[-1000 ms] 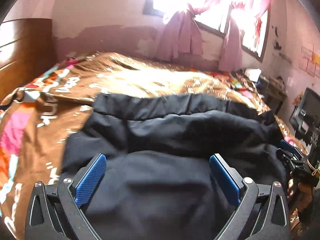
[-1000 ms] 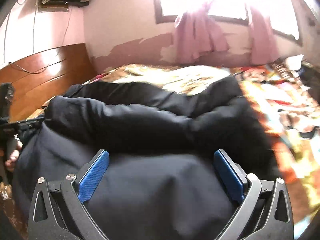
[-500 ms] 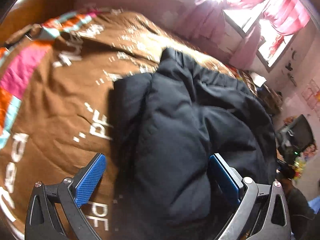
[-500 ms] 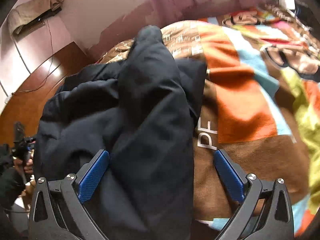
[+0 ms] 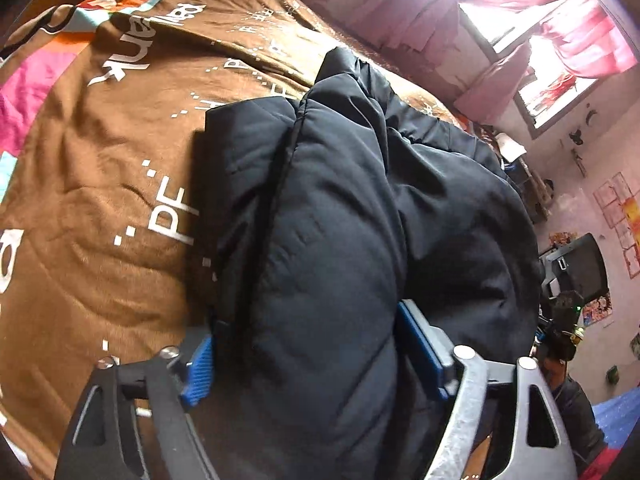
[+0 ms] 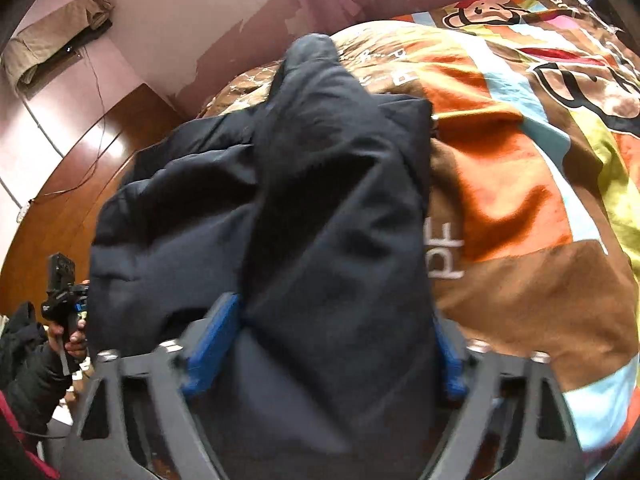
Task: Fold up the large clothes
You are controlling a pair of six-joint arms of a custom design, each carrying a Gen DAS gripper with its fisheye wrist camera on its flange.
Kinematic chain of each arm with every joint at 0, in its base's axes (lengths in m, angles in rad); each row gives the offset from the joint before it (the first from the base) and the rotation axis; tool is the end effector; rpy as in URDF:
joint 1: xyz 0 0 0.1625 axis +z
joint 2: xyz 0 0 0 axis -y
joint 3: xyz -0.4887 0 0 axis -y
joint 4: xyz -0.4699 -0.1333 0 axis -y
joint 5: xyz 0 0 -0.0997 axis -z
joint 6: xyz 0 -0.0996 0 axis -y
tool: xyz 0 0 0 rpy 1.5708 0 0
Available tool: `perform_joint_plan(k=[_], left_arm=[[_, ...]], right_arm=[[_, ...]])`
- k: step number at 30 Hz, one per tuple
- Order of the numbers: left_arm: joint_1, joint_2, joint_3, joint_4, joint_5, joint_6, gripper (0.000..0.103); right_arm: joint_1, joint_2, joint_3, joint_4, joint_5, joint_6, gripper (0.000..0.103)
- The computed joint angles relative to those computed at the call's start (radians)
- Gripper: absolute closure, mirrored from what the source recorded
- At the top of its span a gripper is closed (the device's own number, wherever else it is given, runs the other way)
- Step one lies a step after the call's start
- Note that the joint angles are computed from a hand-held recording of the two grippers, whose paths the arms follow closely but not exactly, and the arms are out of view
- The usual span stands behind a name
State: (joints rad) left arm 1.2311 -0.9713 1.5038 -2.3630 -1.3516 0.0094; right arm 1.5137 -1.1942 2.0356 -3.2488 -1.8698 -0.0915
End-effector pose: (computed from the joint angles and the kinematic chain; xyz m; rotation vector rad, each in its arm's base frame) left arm -0.1211 -0.8077 0.2591 0.4686 2.9006 -0.4316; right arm 0.0678 -0.6352 0.2769 -0.1280 -2.5762 1.1122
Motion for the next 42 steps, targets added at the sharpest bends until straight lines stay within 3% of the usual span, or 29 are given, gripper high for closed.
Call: perform_joint_plan(k=[3,4,7,11,18,22,29,33,36,39,42], left_arm=[[-0.015,-0.008,0.005,0.012,0.015,-0.060,0.050],[-0.022,-0.012,0.013,0.004,0.030,-0.069,0.058],[-0.069,-0.048,0.068,-0.062,0.119,-0.072,0.074],[-0.126,-0.100,0.112,-0.104,0.154,-0.071,0.082],[-0.208,-0.220,0.172,-0.099,0.207,-0.025,0.083],[-0.216,-0.295,0.222,-0.080,0.206,-0.037,0.083],[-0.193,-0.332,0.332,-0.137,0.205,-0.043,0.083],[-0.162,-0.308,0.390,-0.188,0.243,-0.006,0.083],[-0.153,-0.293,0.414,-0.207,0.295,0.017,0.079],[-0.145,-0.293,0.413,-0.191,0.300,-0.019,0.069],[-0.138,-0.289,0.398,-0.139,0.312,-0.083,0.060]], right_arm=[[0.009,-0.013,0.005,0.019,0.000,0.064,0.051],[0.007,-0.020,0.010,0.027,0.013,0.088,0.061],[0.024,-0.040,0.022,0.021,0.025,0.129,0.081],[0.094,-0.065,0.036,-0.025,-0.002,0.122,0.089],[0.260,-0.118,0.058,-0.022,-0.094,0.049,0.090],[0.322,-0.163,0.087,-0.010,-0.135,0.023,0.090],[0.331,-0.159,0.141,-0.036,-0.195,0.052,0.090],[0.312,-0.098,0.156,-0.028,-0.338,0.048,0.090],[0.303,-0.070,0.174,-0.049,-0.419,0.044,0.083],[0.296,-0.070,0.187,-0.083,-0.424,0.056,0.076],[0.307,-0.054,0.179,-0.102,-0.490,0.073,0.056]])
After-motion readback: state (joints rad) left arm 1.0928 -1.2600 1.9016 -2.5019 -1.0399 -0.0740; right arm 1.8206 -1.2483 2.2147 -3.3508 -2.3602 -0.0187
